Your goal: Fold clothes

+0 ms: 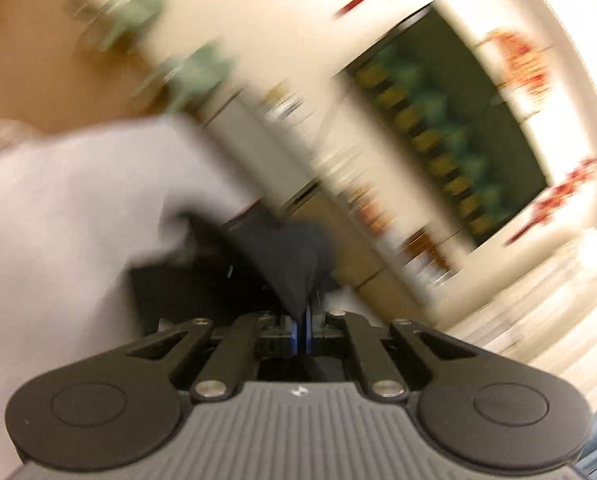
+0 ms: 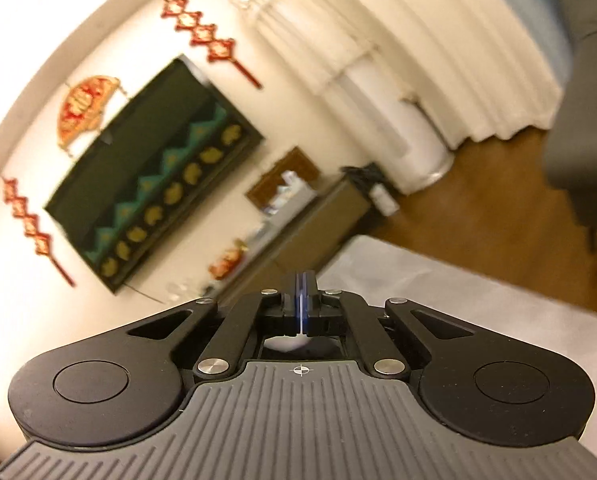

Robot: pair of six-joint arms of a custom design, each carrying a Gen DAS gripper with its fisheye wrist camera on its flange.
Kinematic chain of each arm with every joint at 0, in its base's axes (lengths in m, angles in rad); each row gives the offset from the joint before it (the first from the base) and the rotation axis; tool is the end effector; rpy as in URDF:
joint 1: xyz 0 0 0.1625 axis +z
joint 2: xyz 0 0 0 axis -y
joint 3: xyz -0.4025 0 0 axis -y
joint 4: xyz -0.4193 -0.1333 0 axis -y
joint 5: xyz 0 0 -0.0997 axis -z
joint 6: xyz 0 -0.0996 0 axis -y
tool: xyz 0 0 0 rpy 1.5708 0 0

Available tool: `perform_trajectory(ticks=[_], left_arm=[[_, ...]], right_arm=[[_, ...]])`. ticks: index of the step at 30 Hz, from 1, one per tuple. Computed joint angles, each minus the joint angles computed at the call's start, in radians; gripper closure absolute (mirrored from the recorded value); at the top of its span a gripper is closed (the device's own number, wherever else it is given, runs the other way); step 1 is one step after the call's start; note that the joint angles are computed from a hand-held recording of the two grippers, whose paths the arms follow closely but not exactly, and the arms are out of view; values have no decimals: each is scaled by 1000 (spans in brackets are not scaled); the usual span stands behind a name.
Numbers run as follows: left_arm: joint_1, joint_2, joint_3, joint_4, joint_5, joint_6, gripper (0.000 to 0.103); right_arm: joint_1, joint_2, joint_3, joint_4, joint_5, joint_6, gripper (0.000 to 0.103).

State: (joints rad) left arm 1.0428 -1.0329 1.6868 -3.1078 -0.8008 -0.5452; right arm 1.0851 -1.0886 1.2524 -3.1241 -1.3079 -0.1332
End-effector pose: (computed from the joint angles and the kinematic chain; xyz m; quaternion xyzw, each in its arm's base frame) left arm -0.1562 -0.6701 0.2848 -0.1677 0.8365 -0.5140 0.0893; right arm -0.1920 -0.7048 0.5315 -0.0509 -0.7645 0.6352 0.0974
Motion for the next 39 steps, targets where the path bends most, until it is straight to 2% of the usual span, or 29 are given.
perform_trajectory(ticks=[2, 3, 5, 7, 8, 10, 11, 12, 14, 17, 19, 20, 22, 23, 27, 29, 31, 34, 37, 38, 39], left_arm=[[20, -49, 61, 195, 15, -193, 99], [23, -59, 73, 254, 27, -243, 99], [18, -67, 85, 320, 58, -292, 99], [6, -53, 73, 299, 94, -274, 99], [2, -43, 62, 291, 110, -268, 99], [-4, -8, 24, 280, 137, -258, 99], [-7, 7, 7, 285, 145, -259, 99], [-10, 22, -9, 293, 152, -262, 99], [-14, 32, -19, 298, 154, -261, 99], [-16, 49, -35, 298, 161, -261, 99], [-15, 49, -35, 293, 165, -261, 99], [-14, 47, -35, 291, 167, -262, 99], [-13, 45, -33, 287, 171, -263, 99], [-12, 44, -34, 284, 170, -263, 99], [-8, 47, -41, 271, 168, -258, 99], [-7, 50, -46, 267, 167, -251, 99], [-5, 49, -45, 261, 165, -247, 99], [-1, 48, -44, 253, 162, -241, 99], [7, 39, -34, 236, 160, -239, 99], [11, 39, -36, 240, 157, -240, 98], [15, 40, -40, 246, 153, -242, 98]], right_arm=[[-11, -31, 45, 97, -131, -75, 103], [-12, -37, 51, 153, -167, -71, 103], [-19, -47, 56, 252, -175, -46, 103], [11, -40, 62, 237, -191, -140, 103], [29, -34, 65, 218, -198, -203, 97], [59, -7, 39, 259, -216, -249, 88], [73, 9, 21, 288, -226, -264, 75], [84, 25, -1, 324, -227, -268, 52], [98, 63, -44, 370, -223, -258, 42], [113, 123, -109, 400, -255, -209, 42], [102, 171, -195, 465, -228, -94, 42], [90, 188, -229, 510, -179, -20, 41], [59, 199, -259, 599, -32, 124, 40], [52, 205, -266, 637, 25, 152, 40], [80, 241, -297, 841, 105, 48, 41], [106, 268, -313, 906, 83, 3, 41], [128, 302, -335, 909, 57, -6, 41], [148, 353, -379, 891, 45, 34, 41], [162, 385, -394, 810, 16, 81, 44], [168, 388, -385, 758, -11, 95, 53], [175, 395, -384, 710, -46, 105, 75]])
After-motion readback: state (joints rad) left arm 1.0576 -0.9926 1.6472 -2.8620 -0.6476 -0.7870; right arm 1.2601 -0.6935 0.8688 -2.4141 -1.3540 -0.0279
